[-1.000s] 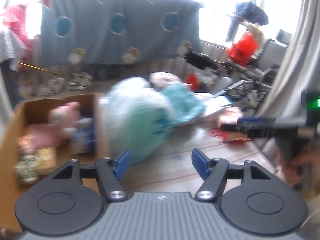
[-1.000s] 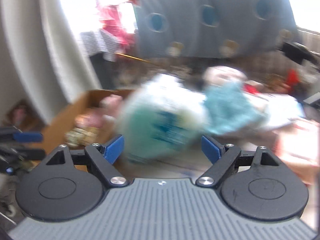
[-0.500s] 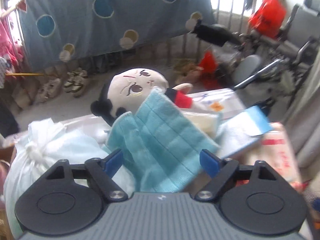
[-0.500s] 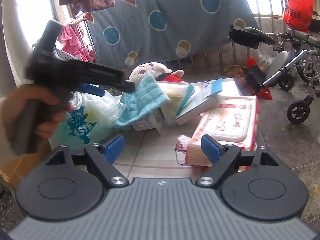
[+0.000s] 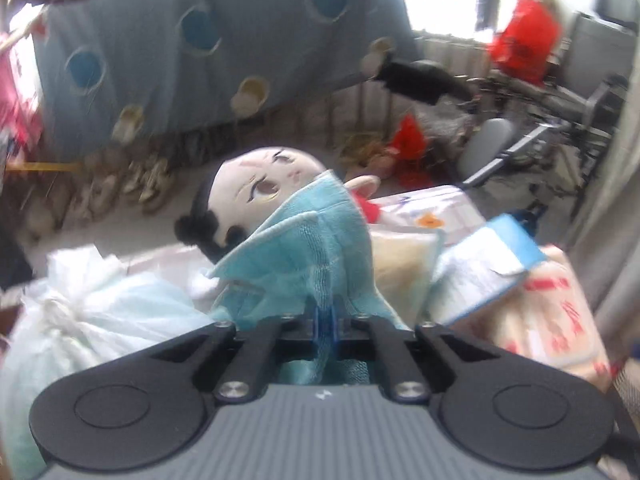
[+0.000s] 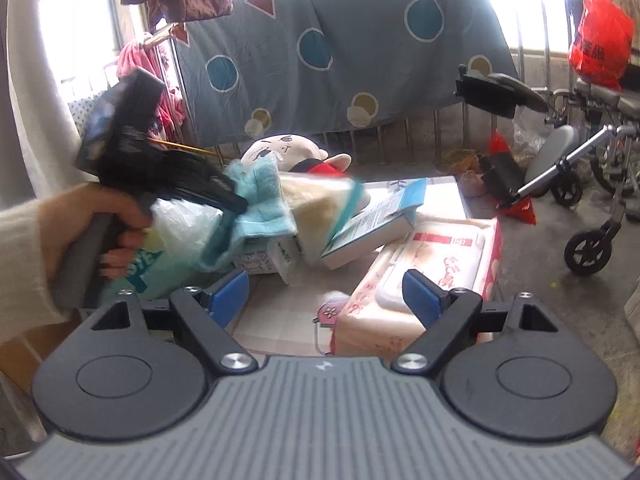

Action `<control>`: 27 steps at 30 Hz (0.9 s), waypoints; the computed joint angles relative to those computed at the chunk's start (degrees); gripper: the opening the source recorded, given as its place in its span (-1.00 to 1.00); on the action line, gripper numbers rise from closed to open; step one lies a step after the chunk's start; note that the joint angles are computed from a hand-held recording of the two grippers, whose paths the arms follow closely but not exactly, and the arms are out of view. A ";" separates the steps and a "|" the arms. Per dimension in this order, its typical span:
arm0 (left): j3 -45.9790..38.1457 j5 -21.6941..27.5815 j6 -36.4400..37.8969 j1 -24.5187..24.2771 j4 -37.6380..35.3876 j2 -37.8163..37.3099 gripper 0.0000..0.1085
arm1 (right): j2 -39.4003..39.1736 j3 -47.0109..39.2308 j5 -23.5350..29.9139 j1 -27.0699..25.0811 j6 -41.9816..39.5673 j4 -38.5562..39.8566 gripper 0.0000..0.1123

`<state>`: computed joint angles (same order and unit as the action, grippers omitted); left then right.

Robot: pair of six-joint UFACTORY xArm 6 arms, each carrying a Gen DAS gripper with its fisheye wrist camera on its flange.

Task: Organize soft objects
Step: 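Grasp the blue towel with the left tool while the right grasps the clear bag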

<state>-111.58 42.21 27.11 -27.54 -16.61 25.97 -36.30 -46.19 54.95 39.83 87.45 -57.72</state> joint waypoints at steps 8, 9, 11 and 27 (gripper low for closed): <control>18.47 11.98 20.86 8.23 -14.46 -19.41 -0.88 | 7.24 -5.51 -10.01 -10.95 -21.99 9.34 0.57; 21.86 11.20 23.88 9.31 -15.40 -22.06 -0.88 | 9.44 -7.13 -11.10 -12.21 -25.71 10.00 0.57; 26.58 10.96 28.39 11.52 -16.75 -25.75 -0.88 | 14.08 -10.70 -13.07 -14.53 -32.65 12.18 0.57; 32.24 19.51 39.30 20.09 -27.39 -30.71 -0.85 | 42.88 -36.50 -8.87 -19.83 -63.54 18.37 0.02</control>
<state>-79.34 61.73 66.41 -7.45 -43.99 -4.74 6.59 -82.69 46.08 20.00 23.91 -39.35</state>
